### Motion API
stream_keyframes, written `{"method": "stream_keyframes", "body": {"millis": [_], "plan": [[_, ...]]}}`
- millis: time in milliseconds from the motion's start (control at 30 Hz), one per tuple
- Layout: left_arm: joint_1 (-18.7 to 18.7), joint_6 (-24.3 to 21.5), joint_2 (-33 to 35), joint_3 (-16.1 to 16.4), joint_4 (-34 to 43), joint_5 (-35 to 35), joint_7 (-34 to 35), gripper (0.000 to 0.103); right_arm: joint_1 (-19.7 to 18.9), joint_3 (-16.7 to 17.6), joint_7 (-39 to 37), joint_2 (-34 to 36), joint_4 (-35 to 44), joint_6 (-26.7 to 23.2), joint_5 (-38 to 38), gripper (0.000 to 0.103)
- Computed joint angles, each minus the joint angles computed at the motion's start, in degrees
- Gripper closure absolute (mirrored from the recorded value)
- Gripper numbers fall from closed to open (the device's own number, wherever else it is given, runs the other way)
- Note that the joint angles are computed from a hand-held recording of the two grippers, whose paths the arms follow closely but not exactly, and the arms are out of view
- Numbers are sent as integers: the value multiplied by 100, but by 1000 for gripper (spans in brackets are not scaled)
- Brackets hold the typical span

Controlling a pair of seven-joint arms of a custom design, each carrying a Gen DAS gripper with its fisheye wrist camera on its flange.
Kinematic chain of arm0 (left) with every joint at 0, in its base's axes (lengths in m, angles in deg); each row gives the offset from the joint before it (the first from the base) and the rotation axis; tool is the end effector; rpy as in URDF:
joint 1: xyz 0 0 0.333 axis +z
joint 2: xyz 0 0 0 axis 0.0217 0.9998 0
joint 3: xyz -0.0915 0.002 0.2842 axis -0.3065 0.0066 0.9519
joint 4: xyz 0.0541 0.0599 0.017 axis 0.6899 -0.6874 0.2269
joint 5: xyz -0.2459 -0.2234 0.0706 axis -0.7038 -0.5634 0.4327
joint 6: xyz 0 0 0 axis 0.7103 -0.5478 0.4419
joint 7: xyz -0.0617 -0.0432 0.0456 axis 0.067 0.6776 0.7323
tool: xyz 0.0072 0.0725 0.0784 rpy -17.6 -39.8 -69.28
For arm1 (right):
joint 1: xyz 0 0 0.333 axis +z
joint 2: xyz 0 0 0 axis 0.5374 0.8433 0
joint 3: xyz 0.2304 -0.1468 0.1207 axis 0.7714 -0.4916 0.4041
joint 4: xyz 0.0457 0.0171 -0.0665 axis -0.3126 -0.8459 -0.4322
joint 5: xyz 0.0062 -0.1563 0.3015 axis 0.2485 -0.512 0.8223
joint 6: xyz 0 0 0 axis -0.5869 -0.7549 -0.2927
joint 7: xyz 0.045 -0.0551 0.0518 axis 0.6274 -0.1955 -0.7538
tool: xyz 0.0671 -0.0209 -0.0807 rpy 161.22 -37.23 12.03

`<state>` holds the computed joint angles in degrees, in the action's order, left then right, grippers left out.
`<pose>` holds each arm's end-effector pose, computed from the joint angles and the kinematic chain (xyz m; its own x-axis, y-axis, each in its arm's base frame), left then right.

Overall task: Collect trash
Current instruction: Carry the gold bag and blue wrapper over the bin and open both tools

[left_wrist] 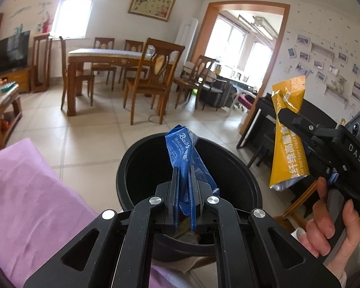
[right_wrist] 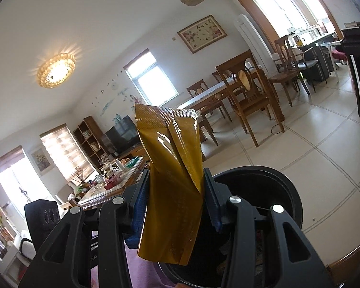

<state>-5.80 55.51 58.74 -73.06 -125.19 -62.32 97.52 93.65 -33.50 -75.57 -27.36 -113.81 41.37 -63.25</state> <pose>0.6466 -0.3017 0.4148 -0.8951 -0.3635 0.2580 -0.4060 0.4258 -0.8086 0.4316 0.5446 0.4071 -0.3594 -0.7528 -0.5514 0.0077 0.5885 -0.8085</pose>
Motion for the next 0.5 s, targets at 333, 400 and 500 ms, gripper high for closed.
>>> {"method": "stream_keyframes", "body": {"millis": [333,400,500], "plan": [[-18,694,-158,-98,-376,-128,193,15,65,-112,89,192,262,13,241,12],[85,712,-226,-149,-464,-236,358,15,51,-94,16,209,307,18,293,12],[123,581,-287,-68,-467,-208,257,15,65,-113,57,202,303,60,284,12]]}}
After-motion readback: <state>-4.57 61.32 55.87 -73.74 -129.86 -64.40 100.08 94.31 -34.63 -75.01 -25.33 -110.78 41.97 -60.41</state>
